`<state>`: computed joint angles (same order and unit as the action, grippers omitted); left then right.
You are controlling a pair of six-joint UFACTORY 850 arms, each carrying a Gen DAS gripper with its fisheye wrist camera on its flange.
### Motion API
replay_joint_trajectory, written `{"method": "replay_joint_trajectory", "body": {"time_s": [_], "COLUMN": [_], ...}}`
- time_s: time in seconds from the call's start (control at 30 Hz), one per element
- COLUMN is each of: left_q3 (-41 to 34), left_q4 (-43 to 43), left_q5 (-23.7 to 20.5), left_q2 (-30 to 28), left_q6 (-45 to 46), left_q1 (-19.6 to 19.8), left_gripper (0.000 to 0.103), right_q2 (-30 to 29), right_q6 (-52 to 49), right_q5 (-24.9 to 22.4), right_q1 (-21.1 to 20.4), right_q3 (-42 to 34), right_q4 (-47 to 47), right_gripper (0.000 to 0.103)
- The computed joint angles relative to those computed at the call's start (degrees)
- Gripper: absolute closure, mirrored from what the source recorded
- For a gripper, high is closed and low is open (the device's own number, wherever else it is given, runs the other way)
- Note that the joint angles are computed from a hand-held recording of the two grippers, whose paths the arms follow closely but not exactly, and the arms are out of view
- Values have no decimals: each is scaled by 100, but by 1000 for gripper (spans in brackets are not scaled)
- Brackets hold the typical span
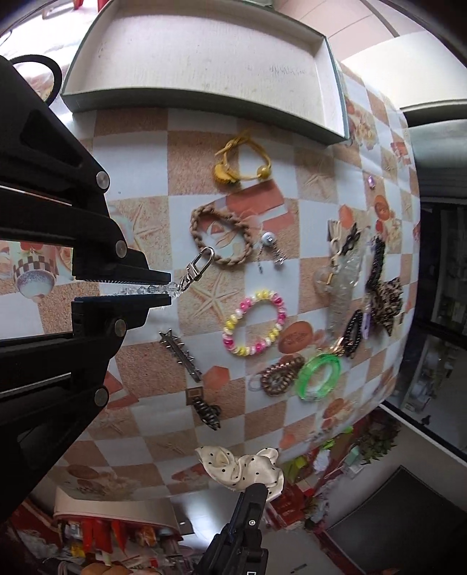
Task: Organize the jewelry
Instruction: 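Carry the bracelet into the tray with the left gripper while the right gripper carries the scrunchie there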
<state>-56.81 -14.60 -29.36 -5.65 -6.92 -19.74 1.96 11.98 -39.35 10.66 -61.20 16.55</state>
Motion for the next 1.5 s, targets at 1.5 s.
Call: {"method": "replay_joint_trajectory", "body": {"time_s": [1.5], "left_q3": [-551], "left_q4": [1185], "left_q5": [870], "left_q2": [-682], "left_q6": [-407], "left_q1": [2575], "left_gripper": [96], "right_q2": [-4252], "right_q6": [-1698], "right_q5": [-514], "right_q1": [2289], "right_q3": [-4642], "right_q4": [503], "right_gripper": [98]}}
